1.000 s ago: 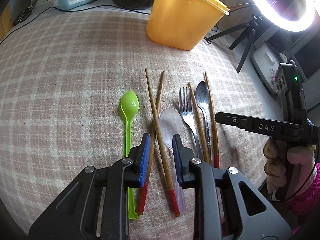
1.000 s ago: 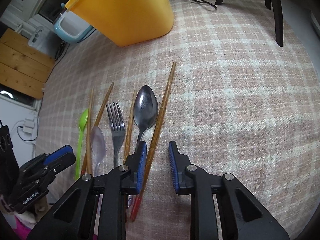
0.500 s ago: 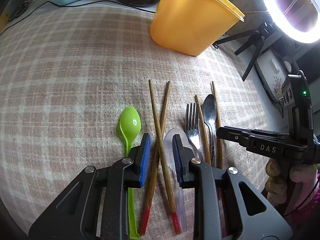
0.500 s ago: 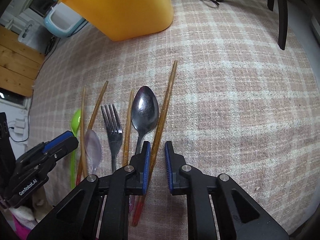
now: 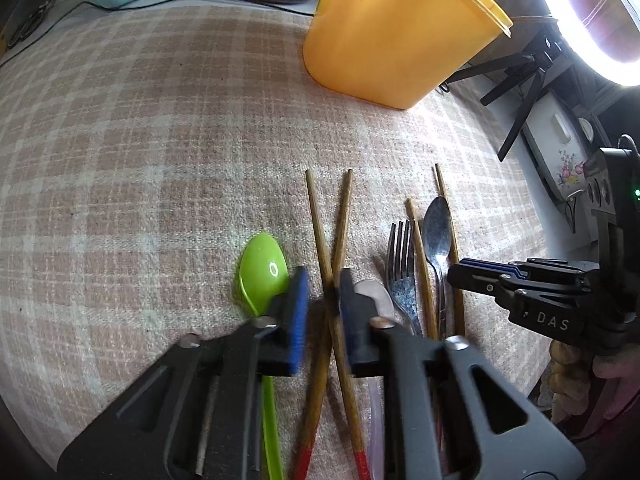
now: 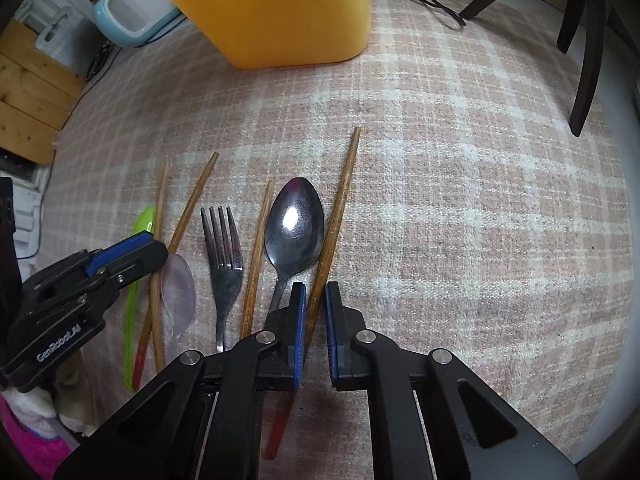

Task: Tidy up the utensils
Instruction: 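Lift the chopstick with the right gripper and carry it over the bin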

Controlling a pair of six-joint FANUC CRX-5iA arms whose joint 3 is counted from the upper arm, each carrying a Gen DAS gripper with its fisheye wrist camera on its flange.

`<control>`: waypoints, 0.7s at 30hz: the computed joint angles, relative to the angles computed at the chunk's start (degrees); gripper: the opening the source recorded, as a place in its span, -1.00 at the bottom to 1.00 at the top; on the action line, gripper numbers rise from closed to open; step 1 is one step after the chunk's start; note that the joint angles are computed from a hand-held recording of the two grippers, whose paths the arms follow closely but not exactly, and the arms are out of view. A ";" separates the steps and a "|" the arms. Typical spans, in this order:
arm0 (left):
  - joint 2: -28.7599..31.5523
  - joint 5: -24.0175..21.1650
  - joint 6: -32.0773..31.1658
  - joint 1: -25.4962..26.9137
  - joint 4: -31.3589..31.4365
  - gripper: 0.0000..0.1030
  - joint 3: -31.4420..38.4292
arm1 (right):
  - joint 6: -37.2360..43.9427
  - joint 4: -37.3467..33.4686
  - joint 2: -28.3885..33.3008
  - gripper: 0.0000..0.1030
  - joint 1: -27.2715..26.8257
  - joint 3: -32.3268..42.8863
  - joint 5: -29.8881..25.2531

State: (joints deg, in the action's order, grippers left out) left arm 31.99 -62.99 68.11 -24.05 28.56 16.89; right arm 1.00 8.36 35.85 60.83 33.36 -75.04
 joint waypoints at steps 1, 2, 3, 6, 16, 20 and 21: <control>0.12 -0.08 -0.04 0.04 0.36 -0.85 -0.02 | -0.29 0.03 -0.34 -0.87 -0.05 -0.62 0.64; 0.18 -0.04 -0.18 0.06 0.62 -0.87 -0.06 | -2.01 1.45 -1.40 -0.87 0.18 -3.00 3.60; 0.18 0.07 -0.15 0.04 0.62 -0.88 -0.04 | -2.46 1.66 -1.78 -0.87 0.20 -3.69 4.30; 0.24 0.31 -0.02 0.10 1.14 -0.89 -0.11 | -4.03 2.19 -3.73 -0.89 0.29 -6.87 6.78; -2.77 2.28 -2.28 1.54 3.69 -0.91 -3.45 | -9.09 5.95 -9.03 -0.90 2.36 -16.41 12.91; -4.47 3.36 -3.28 1.78 4.97 -0.93 -5.02 | -12.93 8.74 -12.57 -0.90 3.60 -21.79 15.51; -5.00 3.64 -3.67 1.88 5.35 -0.93 -5.44 | -13.78 9.49 -13.21 -0.90 3.92 -22.71 15.75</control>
State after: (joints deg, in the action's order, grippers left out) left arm 26.99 -59.36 64.45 -22.18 33.91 11.45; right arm -12.79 17.85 22.64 64.75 10.65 -59.29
